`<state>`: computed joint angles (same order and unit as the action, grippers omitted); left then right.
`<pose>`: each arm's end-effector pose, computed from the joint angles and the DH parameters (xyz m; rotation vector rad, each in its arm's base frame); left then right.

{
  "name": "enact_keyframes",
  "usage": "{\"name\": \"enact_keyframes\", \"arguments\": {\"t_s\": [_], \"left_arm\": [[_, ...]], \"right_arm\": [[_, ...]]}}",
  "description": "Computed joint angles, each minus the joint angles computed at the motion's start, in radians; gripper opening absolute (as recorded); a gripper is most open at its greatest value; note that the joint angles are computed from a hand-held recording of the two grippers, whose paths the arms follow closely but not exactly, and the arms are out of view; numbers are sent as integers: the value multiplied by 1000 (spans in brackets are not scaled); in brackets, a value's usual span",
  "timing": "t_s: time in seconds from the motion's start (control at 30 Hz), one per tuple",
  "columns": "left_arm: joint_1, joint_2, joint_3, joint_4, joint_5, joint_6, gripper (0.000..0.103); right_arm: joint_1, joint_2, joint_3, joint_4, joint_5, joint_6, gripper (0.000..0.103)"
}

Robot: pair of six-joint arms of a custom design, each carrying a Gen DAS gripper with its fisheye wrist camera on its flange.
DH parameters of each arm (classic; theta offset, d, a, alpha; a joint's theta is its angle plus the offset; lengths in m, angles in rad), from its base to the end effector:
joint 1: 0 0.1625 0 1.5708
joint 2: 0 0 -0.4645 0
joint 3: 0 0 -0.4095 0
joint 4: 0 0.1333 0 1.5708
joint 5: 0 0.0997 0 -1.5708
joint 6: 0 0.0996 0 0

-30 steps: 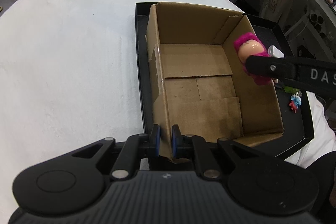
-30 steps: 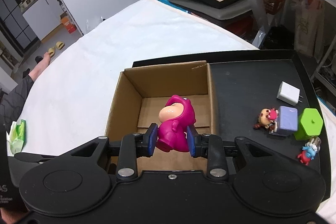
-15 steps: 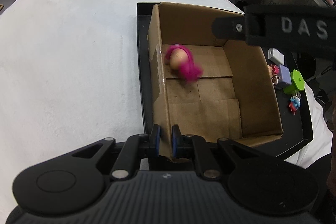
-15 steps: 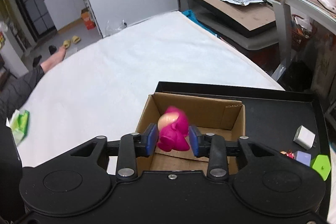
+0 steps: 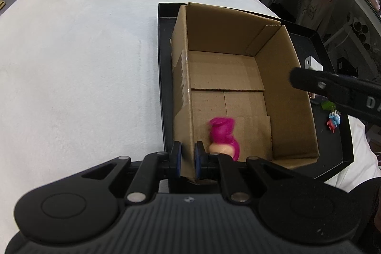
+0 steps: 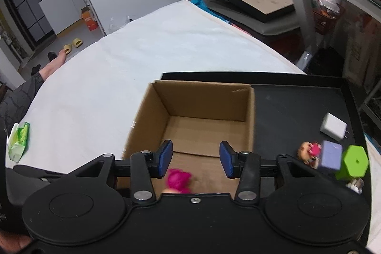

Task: Organize rigid objects
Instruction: 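Carry the magenta figurine over the box and open the right gripper, then move the right gripper back toward the blue-red figure with mug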

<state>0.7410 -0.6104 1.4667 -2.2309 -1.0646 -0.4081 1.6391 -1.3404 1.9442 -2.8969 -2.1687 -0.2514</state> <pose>-0.4158 -0.6266 0.0145 0.6118 2.5407 -0.1826 0.1161 -0.5658 0.3864 0.1047 -2.3806 0.8236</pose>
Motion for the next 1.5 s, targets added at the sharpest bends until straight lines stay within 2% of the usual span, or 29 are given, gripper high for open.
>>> {"name": "enact_keyframes", "arguments": {"t_s": [0.23, 0.37, 0.63, 0.8, 0.97, 1.03, 1.23, 1.5], "left_arm": [[-10, 2, 3, 4, 28, 6, 11], [-17, 4, 1, 11, 41, 3, 11], [-37, 12, 2, 15, 82, 10, 12], [-45, 11, 8, 17, 108, -16, 14], [-60, 10, 22, -6, 146, -8, 39], [-64, 10, 27, -19, 149, 10, 43], [-74, 20, 25, -22, 190, -9, 51], [-92, 39, 11, -6, 236, -1, 51]], "right_arm": [[-23, -54, 41, -25, -1, 11, 51], [-46, -89, 69, -50, -2, 23, 62], [-110, -156, 126, -78, 21, 39, 64], [-145, -181, 163, -112, 25, 51, 71], [-170, -175, 189, -177, -19, 70, 74], [-179, -166, 198, -214, -33, 63, 76], [-217, -148, 209, -287, -54, 40, 76], [-258, -139, 213, -353, -85, 110, 76]]}}
